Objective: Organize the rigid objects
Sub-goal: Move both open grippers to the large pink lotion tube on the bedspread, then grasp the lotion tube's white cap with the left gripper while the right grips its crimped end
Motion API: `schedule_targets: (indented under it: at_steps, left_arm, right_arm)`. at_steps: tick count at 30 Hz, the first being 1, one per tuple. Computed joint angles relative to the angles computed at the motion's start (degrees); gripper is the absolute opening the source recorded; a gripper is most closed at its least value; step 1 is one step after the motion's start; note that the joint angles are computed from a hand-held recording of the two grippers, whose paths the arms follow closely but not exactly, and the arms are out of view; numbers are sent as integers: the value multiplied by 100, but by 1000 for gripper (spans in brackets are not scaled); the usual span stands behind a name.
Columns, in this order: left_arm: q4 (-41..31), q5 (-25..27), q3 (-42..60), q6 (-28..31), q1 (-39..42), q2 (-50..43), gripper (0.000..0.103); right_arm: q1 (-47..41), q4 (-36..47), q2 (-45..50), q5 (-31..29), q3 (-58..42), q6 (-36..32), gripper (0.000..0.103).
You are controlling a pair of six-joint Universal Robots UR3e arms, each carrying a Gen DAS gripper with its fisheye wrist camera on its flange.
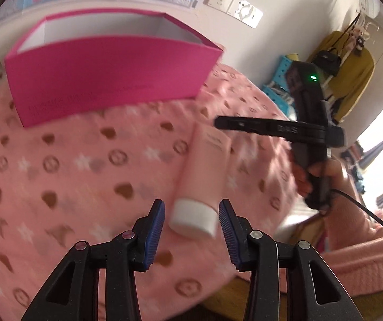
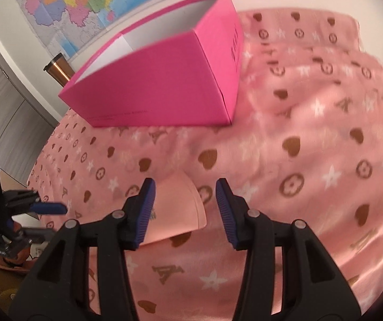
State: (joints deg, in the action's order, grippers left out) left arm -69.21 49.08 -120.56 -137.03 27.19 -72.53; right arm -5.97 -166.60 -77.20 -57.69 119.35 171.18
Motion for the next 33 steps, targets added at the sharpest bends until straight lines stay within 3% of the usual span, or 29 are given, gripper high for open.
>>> schedule_targets:
  at_steps: [5, 9, 15, 20, 24, 27, 33]
  left_arm:
    - [-560, 137, -58, 232, -10, 215, 40]
    - [-574, 163, -97, 121, -43, 184, 36]
    - [192, 263, -19, -529, -168, -230, 37]
    - [1409, 625, 122, -1311, -313, -731, 37]
    - [1784, 636, 418, -1578, -372, -1188, 37]
    - [1876, 582, 563, -1660, -368, -1371, 37]
    - [1814, 665, 394, -1516, -290, -1161, 37]
  right_arm:
    - [34, -116, 91, 53, 15, 40, 49]
    - [101, -133, 70, 79, 70, 16, 49]
    - [156, -202, -127, -86, 283, 58, 50]
    - [162, -243, -274, 53, 517, 46, 51]
    - [106, -304, -372, 477, 663, -20, 51]
    - [213, -502, -258, 251, 598, 170, 51]
    - [-107, -502, -304, 392, 814, 253, 51]
